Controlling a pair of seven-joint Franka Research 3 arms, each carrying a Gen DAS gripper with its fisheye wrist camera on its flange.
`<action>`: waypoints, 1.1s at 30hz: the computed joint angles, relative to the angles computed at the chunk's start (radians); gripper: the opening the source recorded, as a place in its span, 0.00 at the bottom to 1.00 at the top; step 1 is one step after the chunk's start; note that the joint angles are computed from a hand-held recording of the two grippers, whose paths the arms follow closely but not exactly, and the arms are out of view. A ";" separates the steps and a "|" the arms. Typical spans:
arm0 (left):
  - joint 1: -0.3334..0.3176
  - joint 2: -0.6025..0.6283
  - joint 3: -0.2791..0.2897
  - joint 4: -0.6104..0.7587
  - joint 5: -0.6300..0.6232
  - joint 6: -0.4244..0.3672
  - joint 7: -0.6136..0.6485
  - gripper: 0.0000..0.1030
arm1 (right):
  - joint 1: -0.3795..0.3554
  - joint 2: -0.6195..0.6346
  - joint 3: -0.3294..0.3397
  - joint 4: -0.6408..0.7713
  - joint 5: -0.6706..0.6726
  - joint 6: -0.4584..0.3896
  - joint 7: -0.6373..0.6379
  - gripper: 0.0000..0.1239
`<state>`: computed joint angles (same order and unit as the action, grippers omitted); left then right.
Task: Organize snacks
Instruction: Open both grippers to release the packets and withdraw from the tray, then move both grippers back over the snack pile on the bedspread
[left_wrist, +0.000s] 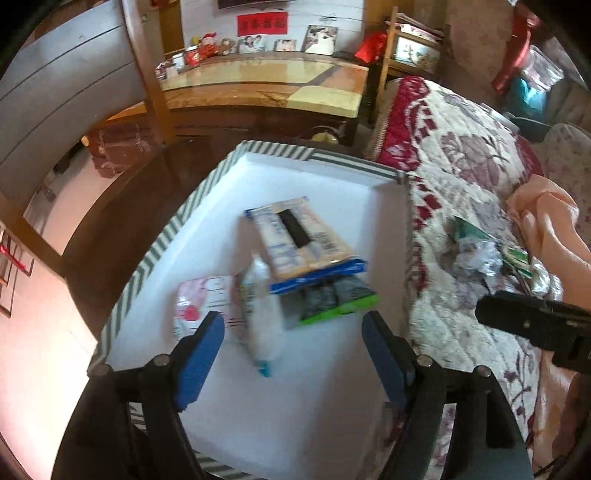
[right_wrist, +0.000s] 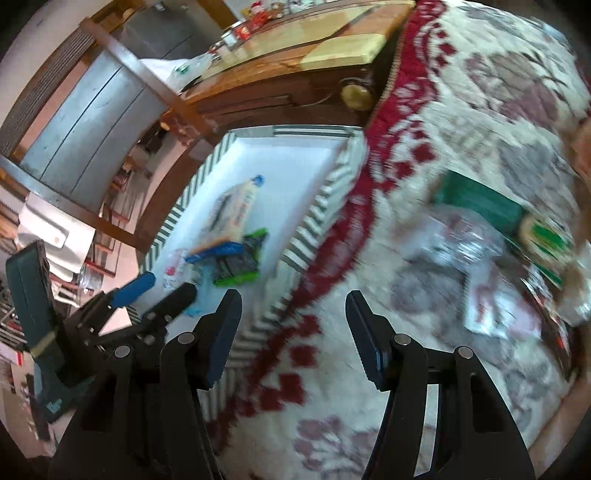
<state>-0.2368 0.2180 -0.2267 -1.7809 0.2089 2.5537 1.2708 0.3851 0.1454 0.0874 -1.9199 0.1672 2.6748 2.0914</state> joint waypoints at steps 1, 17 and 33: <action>-0.003 0.001 -0.004 0.003 0.000 0.000 0.002 0.77 | -0.001 -0.022 -0.004 -0.029 -0.005 0.005 0.011 0.47; -0.068 0.066 -0.061 0.099 -0.070 -0.050 0.114 0.80 | -0.107 -0.307 0.016 -0.389 -0.077 0.062 0.179 0.47; -0.166 0.314 -0.076 0.446 -0.086 -0.187 0.213 0.84 | -0.170 -0.375 0.036 -0.476 -0.075 0.056 0.177 0.48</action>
<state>-0.4027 0.5325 -0.3030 -1.3345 0.1225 2.3664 1.4840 0.2154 -0.2296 0.1234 -2.3958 0.0921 2.7311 2.2684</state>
